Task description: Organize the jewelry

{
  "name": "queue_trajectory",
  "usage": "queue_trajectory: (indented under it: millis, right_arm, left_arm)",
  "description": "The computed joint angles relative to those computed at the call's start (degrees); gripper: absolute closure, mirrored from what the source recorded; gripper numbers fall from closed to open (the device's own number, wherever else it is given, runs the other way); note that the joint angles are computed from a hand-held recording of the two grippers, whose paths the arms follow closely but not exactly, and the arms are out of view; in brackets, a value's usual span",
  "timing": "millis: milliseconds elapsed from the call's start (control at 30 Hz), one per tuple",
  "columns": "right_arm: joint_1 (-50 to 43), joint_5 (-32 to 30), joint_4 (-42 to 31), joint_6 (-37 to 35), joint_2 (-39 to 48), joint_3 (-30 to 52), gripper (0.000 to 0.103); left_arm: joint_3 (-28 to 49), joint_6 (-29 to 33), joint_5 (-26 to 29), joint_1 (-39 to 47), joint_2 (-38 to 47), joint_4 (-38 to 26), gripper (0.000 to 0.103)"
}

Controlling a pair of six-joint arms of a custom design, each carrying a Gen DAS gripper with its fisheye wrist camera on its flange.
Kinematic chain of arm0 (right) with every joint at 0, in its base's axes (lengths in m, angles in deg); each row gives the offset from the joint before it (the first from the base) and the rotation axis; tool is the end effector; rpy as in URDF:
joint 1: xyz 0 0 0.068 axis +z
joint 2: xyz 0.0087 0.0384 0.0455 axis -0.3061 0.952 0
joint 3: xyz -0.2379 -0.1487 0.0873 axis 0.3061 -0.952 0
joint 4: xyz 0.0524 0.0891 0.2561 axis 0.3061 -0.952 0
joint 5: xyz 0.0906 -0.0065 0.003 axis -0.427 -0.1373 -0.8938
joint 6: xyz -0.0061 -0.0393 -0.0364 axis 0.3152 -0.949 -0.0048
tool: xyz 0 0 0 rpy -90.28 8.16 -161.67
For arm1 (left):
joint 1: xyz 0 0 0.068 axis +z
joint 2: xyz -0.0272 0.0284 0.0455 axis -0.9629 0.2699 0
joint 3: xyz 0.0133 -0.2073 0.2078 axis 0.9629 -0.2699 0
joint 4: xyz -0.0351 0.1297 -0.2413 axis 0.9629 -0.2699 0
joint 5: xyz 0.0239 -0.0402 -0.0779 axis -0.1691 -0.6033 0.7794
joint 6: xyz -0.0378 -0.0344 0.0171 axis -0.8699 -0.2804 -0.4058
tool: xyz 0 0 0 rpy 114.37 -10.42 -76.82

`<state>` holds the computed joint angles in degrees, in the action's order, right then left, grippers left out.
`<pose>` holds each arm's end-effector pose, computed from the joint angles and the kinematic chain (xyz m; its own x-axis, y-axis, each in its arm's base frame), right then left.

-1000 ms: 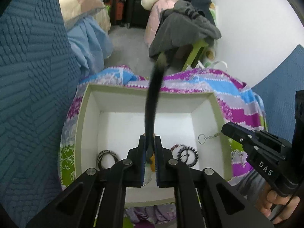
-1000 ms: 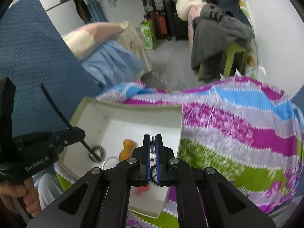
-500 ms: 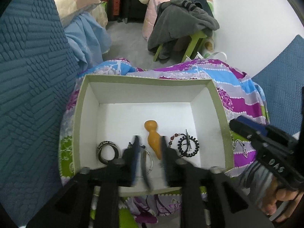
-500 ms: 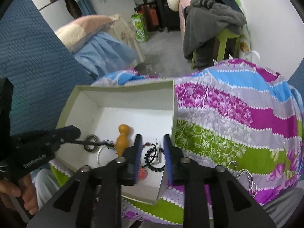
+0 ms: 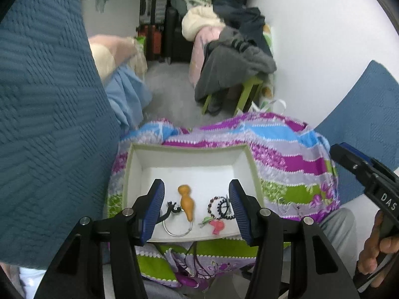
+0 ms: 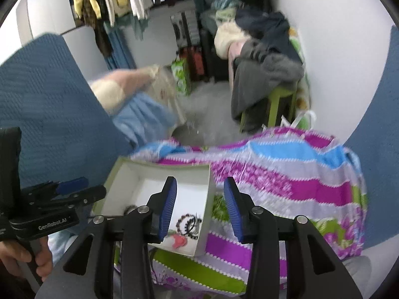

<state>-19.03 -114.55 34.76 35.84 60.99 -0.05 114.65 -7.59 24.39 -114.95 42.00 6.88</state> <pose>0.2901 0.0090 0.3655 -0.6741 -0.2858 -0.6811 -0.4882 0.8644 0.1204 0.2593 -0.2023 0.3439 -0.7413 -0.3366 -0.5807 -0.2938 0.9406 -0.1702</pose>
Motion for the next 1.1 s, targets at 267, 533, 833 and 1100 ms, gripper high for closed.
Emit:
queue_trajectory:
  millis: [267,533,833,1100]
  right_arm:
    - [-5.05,-4.05,-3.93,-0.93,-3.80,5.58,0.061]
    - [-11.50,-7.71,-9.15,-5.73,-7.55,6.81,0.061]
    - [-18.76,-11.38,-13.73,-10.75,-11.75,3.49,0.061]
    - [-23.84,-12.86,-16.79,-16.32,-13.83,-0.20,0.059]
  left_arm:
    - [9.36,-3.26,-6.46,-5.35,-0.39,-8.17,0.049]
    - [15.21,-8.39,-11.76,-11.42,0.43,-14.57,0.049]
    - [16.11,-15.53,-14.67,-17.24,1.05,-20.52,0.049]
    - [14.46,-22.35,-15.08,-21.08,0.95,-22.91,0.049]
